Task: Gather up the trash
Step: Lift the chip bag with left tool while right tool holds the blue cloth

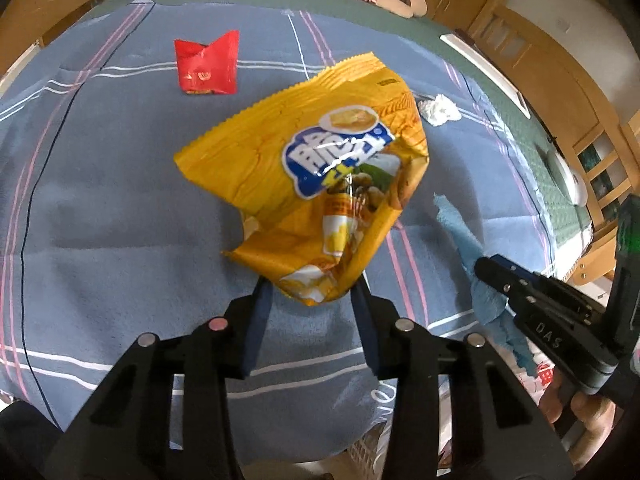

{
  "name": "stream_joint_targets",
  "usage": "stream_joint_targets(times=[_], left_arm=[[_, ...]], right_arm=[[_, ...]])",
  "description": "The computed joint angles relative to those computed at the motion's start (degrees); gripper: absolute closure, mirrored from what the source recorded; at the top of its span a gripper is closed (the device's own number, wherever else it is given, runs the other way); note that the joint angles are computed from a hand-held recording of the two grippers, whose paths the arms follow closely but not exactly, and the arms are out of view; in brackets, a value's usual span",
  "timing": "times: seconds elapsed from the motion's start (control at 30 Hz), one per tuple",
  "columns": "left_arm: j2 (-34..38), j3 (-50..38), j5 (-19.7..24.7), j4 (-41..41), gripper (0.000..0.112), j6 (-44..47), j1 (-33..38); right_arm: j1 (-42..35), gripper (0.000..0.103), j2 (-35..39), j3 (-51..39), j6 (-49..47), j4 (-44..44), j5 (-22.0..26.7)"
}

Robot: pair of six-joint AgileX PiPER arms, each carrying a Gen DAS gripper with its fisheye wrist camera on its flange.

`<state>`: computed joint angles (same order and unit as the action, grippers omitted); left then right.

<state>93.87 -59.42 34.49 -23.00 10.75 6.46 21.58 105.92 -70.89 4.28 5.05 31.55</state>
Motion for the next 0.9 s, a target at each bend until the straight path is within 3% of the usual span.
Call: stream_joint_targets(times=[0.37, 0.9], left_arm=[[-4.1, 3.3, -3.3, 0.8, 0.071, -0.2, -0.4], [-4.4, 3.9, -3.9, 0.6, 0.072, -0.6, -0.5]], right_arm=[[0.3, 0.081, -0.5, -0.7, 1.2, -1.3, -0.2], [2.4, 0.081, 1.7, -1.8, 3.0, -2.7, 0.3]])
